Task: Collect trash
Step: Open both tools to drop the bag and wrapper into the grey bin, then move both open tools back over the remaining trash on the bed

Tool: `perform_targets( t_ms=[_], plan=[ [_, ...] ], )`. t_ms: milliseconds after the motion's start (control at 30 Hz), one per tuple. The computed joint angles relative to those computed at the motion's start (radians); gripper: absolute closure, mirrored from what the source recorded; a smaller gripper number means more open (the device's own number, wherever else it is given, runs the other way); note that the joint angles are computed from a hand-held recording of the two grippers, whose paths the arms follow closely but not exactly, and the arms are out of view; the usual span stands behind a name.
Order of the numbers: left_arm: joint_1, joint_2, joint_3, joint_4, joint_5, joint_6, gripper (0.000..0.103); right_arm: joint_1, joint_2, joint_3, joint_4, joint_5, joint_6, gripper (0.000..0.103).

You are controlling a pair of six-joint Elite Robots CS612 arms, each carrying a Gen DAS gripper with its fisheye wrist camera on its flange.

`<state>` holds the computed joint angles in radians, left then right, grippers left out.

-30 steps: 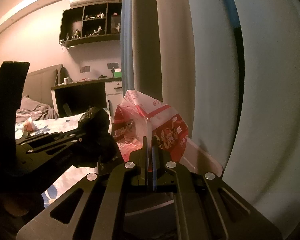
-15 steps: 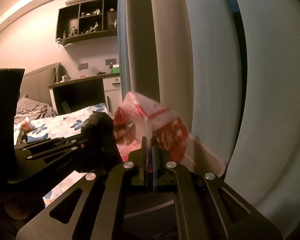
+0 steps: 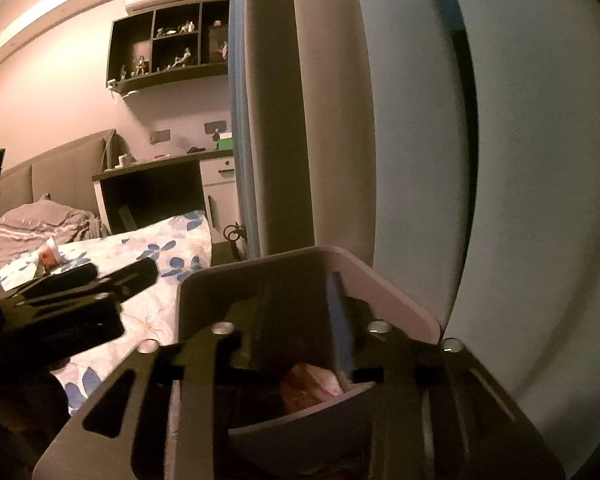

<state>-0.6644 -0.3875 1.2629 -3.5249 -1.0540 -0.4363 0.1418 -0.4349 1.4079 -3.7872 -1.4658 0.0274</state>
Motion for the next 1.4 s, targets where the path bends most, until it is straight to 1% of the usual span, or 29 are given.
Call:
perform_targets(
  t_ms=[33,100,133,200,233,300,400,433,567,733,867,933,1000,1033,1100,1167,1267,1400],
  plan=[
    [-0.003,-0.006,0.010,-0.004,0.015,-0.001,0.007,0.000,-0.003,0.007,-0.010,-0.002,0.004,0.061],
    [-0.013,-0.020,0.041,-0.023,0.063,0.000,0.006,0.000,-0.008,0.023,-0.031,-0.006,0.014,0.049],
    [-0.016,-0.026,0.054,-0.028,0.079,-0.001,0.006,0.000,-0.012,0.033,-0.041,-0.007,0.020,0.046],
    [-0.026,-0.043,0.089,-0.040,0.126,-0.008,0.006,0.000,-0.018,0.049,-0.057,-0.009,0.027,0.035],
    [-0.030,-0.051,0.107,-0.047,0.143,-0.015,0.006,0.002,-0.021,0.060,-0.074,-0.014,0.029,0.032],
    [-0.038,-0.071,0.153,-0.060,0.184,-0.037,0.006,0.006,-0.026,0.077,-0.093,-0.020,0.024,0.023],
    [-0.051,-0.104,0.227,-0.059,0.248,-0.092,0.006,0.012,-0.035,0.104,-0.119,-0.022,0.013,0.017],
    [-0.056,-0.116,0.253,-0.055,0.269,-0.119,0.006,0.014,-0.037,0.112,-0.127,-0.020,0.009,0.016],
    [-0.064,-0.154,0.349,-0.064,0.297,-0.206,0.006,0.028,-0.044,0.142,-0.161,-0.021,-0.003,0.016],
    [-0.080,-0.194,0.465,-0.055,0.369,-0.296,0.006,0.047,-0.051,0.172,-0.180,0.024,-0.024,0.016],
    [-0.093,-0.222,0.543,0.004,0.447,-0.384,0.006,0.060,-0.059,0.196,-0.185,0.069,-0.031,0.016],
    [-0.100,-0.240,0.592,0.052,0.485,-0.463,0.006,0.067,-0.063,0.207,-0.186,0.082,-0.030,0.016],
    [-0.104,-0.254,0.631,0.081,0.506,-0.526,0.006,0.077,-0.066,0.218,-0.182,0.094,-0.031,0.016],
    [-0.106,-0.263,0.655,0.109,0.520,-0.575,0.006,0.080,-0.068,0.222,-0.176,0.100,-0.032,0.016],
    [-0.107,-0.275,0.687,0.146,0.530,-0.646,0.006,0.092,-0.071,0.231,-0.159,0.118,-0.039,0.016],
    [-0.106,-0.287,0.718,0.165,0.522,-0.702,0.006,0.105,-0.072,0.237,-0.146,0.126,-0.053,0.016],
    [-0.106,-0.298,0.748,0.201,0.522,-0.768,0.006,0.129,-0.072,0.242,-0.133,0.140,-0.076,0.016],
    [-0.107,-0.309,0.776,0.208,0.539,-0.809,0.006,0.155,-0.070,0.236,-0.102,0.156,-0.103,0.016]
  ],
)
